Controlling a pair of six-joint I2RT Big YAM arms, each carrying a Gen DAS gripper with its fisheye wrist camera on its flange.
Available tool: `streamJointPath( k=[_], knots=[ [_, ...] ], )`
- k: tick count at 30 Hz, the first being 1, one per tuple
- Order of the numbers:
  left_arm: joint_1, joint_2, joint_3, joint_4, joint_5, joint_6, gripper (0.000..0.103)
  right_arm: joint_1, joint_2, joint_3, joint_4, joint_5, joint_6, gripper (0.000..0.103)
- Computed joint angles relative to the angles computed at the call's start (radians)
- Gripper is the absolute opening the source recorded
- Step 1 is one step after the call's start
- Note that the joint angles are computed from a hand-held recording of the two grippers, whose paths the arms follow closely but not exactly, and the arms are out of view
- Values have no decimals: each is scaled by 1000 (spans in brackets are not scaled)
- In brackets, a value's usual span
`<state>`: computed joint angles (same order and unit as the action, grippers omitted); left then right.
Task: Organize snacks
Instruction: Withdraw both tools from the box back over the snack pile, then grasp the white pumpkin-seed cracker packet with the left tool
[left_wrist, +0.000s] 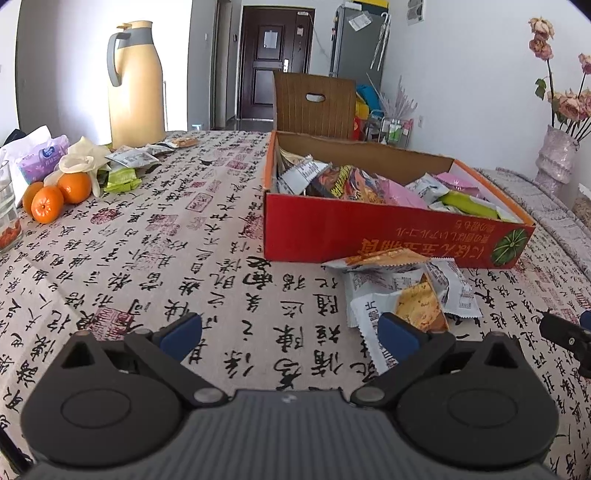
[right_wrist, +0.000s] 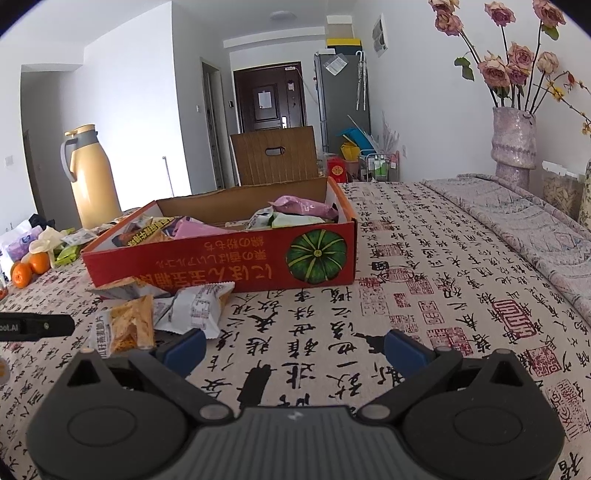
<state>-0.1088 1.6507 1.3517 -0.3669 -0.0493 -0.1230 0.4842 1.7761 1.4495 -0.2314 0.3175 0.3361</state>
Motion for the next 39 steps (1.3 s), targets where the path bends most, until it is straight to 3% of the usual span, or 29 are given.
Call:
streamJointPath(
  k=[10, 15, 21, 28, 34, 39],
  knots=[
    [-73, 47, 81, -58, 2, 17, 103, -16, 1, -12, 14, 30, 8, 103],
    [-102, 91, 142, -114, -34, -26, 103, -37, -11, -37, 30, 48, 29, 103],
    [-121, 146, 211, -183, -93, -80, 103, -50, -14, -60, 56, 7, 37, 103],
    [-140, 167, 231, -196, -116, -70, 102, -54, -16, -73, 83, -28, 34, 103],
    [-140, 175, 237, -207, -95, -71, 76, -54, -17, -75, 87, -34, 34, 103],
    [-132, 162, 218, -186, -82, -79, 69, -54, -14, -69, 78, -35, 39, 103]
  ],
)
